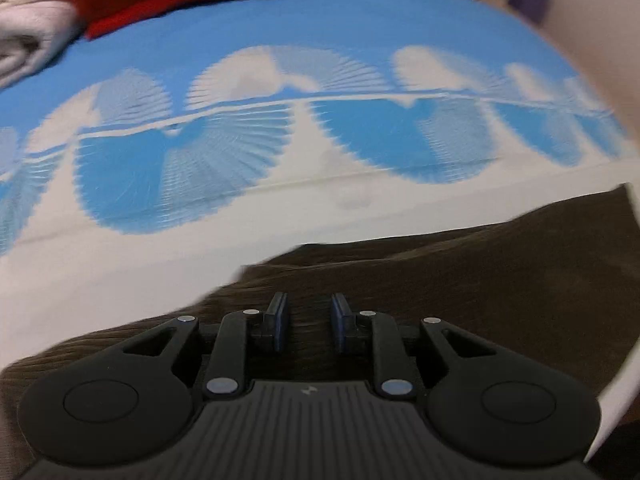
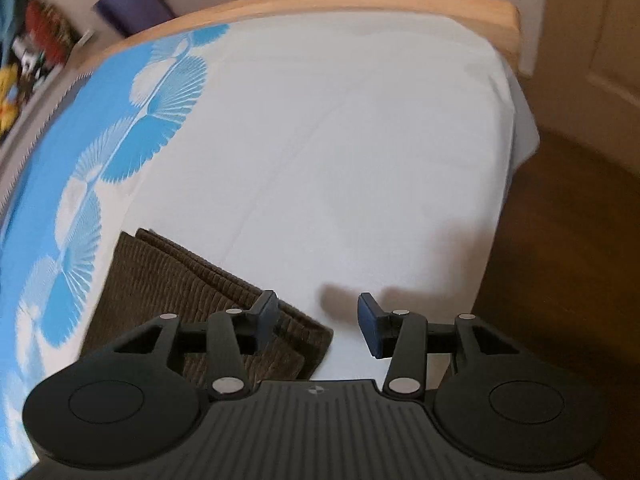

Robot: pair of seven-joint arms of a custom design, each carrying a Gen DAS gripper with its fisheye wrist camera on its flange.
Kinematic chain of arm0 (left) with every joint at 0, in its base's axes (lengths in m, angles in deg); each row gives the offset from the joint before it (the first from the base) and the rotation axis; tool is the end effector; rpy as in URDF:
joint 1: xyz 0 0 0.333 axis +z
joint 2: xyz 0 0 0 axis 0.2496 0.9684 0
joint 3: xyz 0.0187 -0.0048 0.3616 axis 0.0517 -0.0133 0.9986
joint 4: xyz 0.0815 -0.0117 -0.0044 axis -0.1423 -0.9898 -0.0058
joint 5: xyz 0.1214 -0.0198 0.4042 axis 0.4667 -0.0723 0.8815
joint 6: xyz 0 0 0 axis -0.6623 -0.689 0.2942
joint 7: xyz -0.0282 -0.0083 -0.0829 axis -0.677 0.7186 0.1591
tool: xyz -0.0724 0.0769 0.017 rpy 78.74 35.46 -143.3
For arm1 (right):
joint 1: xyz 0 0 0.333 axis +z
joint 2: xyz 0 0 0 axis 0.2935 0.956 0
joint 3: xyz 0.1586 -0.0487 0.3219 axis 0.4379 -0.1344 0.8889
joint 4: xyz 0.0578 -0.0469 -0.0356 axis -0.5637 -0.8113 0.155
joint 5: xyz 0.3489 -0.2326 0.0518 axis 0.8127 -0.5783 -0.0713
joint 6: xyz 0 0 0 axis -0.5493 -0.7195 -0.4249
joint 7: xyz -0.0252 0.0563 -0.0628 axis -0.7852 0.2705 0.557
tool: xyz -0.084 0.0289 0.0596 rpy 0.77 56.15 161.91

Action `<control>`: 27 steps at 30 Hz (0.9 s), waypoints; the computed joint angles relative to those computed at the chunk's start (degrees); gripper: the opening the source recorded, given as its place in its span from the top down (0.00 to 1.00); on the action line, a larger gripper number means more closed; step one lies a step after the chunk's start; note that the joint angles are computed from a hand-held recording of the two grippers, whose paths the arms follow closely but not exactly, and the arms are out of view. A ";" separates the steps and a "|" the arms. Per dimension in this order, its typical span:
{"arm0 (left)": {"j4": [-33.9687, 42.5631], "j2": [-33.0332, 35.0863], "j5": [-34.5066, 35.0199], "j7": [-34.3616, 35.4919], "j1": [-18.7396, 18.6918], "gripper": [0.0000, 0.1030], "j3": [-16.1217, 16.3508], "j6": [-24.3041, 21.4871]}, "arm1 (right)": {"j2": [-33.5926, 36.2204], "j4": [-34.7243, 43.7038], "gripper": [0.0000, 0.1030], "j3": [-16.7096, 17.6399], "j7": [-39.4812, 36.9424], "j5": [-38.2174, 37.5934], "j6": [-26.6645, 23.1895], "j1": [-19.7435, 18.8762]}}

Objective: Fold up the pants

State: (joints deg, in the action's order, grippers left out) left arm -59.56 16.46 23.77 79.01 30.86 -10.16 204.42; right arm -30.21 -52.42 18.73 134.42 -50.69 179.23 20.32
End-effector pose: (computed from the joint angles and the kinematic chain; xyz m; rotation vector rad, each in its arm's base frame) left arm 0.7262 0.1612 0.5634 -1.9000 2.1001 -0.6011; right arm 0.5961 0.0264 0.5255 -0.6405 2.5805 -0.3625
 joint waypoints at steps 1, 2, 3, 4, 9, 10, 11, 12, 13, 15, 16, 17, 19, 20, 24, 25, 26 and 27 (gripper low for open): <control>-0.09 0.12 -0.96 1.06 0.23 0.77 -0.51 -0.21 | -0.17 -0.80 0.54 -0.27 -0.96 2.74 1.66 0.07; -0.27 0.37 -0.48 1.35 -0.16 0.77 -0.55 0.10 | -0.20 -1.52 0.54 -0.42 -2.12 5.60 3.35 0.21; -0.16 0.84 0.31 1.27 -0.63 0.77 -0.47 0.33 | -0.10 -1.99 0.54 -0.49 -3.67 8.53 4.73 0.44; 0.14 1.50 1.15 0.86 -1.09 0.76 -0.34 0.42 | 0.11 -2.01 0.54 -0.52 -5.25 10.69 5.32 0.61; 1.35 3.66 7.88 -2.53 -3.45 0.65 0.56 -1.63 | 2.74 0.74 0.52 -0.18 -9.63 15.48 3.27 1.39; 0.77 3.27 8.02 -2.43 -3.51 0.64 0.33 -0.93 | 3.27 1.22 0.52 -0.20 -9.84 16.10 2.63 1.48; 0.46 2.92 7.26 -1.97 -3.22 0.63 -0.11 -0.59 | 3.77 1.77 0.52 -0.26 -9.88 16.41 1.50 1.54; 0.19 2.55 6.10 -1.13 -2.76 0.62 -0.59 -0.46 | 4.28 2.50 0.52 -0.33 -9.57 16.26 -0.21 1.60; -0.10 2.16 5.09 -0.22 -2.40 0.62 -0.96 -0.29 | 4.57 2.72 0.52 -0.43 -9.44 16.31 -0.63 1.63; -1.16 1.11 4.39 1.24 -2.33 0.62 -1.16 0.53 | 5.04 3.07 0.52 -0.60 -8.72 15.54 -0.26 1.73; -1.86 0.50 4.05 2.08 -2.24 0.62 -1.19 1.13 | 5.11 3.16 0.52 -0.66 -8.47 15.09 -0.33 1.79; -1.90 0.29 3.92 2.30 -2.36 0.62 -1.11 1.36 | 5.20 3.28 0.52 -0.69 -7.84 14.42 -0.40 1.90; -2.56 -0.63 3.74 2.43 -2.40 0.62 -0.78 1.97 | 5.53 3.62 0.56 -0.69 -6.75 12.93 -0.54 2.15; -3.27 -1.36 3.74 2.74 -2.33 0.62 -0.59 2.57 | 5.63 3.93 0.66 -0.68 -6.41 11.96 -1.10 2.31; -5.02 -4.01 1.47 4.44 -1.07 0.62 -0.08 1.70 | 4.68 3.79 0.77 -0.63 -3.63 8.36 -0.33 2.85; -5.26 -4.69 1.36 4.44 -0.86 0.62 0.28 0.99 | 4.28 3.88 0.77 -0.53 -2.57 6.99 -0.41 2.99; -5.81 -5.65 1.96 4.08 -0.83 0.62 0.80 0.88 | 3.73 3.87 0.78 -0.38 -1.11 5.18 -0.30 3.17; -6.54 -6.80 2.90 3.42 -0.91 0.62 1.35 1.21 | 3.13 3.98 0.78 -0.12 0.62 2.77 -0.28 3.40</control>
